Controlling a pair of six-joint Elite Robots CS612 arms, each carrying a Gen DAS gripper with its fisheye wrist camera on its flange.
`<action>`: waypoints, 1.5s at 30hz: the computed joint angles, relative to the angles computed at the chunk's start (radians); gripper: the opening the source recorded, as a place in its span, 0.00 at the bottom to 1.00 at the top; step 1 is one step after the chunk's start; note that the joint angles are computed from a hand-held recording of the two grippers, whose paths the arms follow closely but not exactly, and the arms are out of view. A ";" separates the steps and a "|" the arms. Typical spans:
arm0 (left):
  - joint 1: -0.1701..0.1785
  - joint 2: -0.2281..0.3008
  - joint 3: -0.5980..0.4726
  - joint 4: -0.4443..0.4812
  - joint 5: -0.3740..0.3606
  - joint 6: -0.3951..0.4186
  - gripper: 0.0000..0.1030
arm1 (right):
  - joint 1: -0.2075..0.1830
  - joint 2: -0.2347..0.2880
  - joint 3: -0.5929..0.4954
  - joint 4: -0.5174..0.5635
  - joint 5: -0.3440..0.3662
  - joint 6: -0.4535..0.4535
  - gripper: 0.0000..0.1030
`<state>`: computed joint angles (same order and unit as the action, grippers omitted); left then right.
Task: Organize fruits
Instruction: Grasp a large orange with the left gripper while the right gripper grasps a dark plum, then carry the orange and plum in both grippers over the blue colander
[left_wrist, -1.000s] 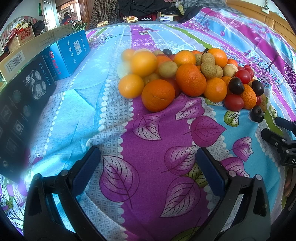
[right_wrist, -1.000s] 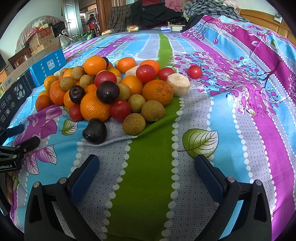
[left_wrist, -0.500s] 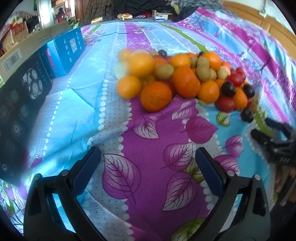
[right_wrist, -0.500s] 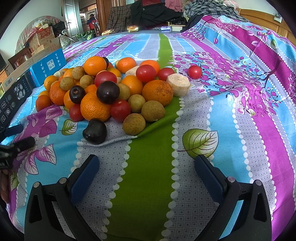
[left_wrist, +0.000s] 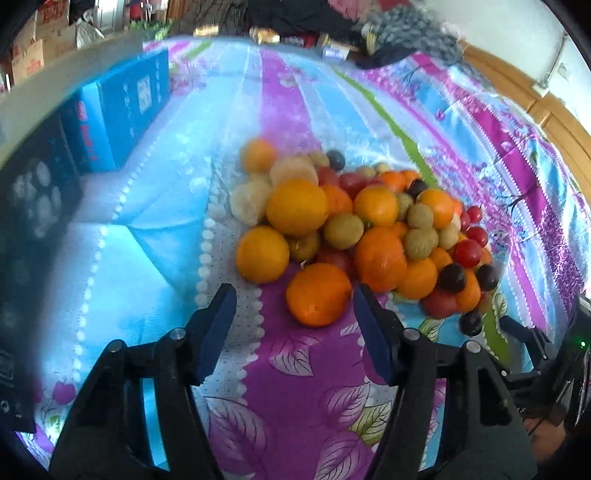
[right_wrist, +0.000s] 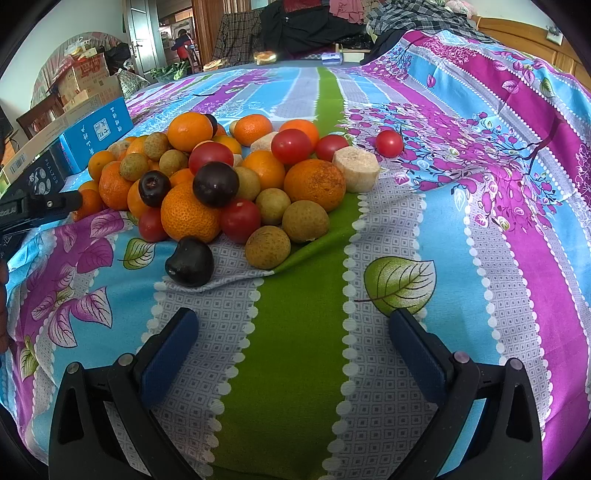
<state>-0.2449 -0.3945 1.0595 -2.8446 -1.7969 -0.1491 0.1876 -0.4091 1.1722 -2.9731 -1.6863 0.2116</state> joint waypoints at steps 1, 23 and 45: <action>0.002 0.004 -0.007 0.013 -0.021 0.004 0.59 | 0.000 0.000 0.000 0.000 0.000 0.000 1.00; 0.001 -0.131 0.197 -0.171 0.086 0.128 0.38 | 0.022 -0.061 0.071 -0.137 0.109 0.005 0.59; -0.010 -0.138 0.215 -0.171 0.065 0.120 0.38 | 0.024 0.017 -0.089 0.063 0.070 0.000 0.26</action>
<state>-0.2546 -0.5326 1.2748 -3.0160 -1.7318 -0.0291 0.2118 -0.3917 1.0836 -2.9100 -1.6166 0.2113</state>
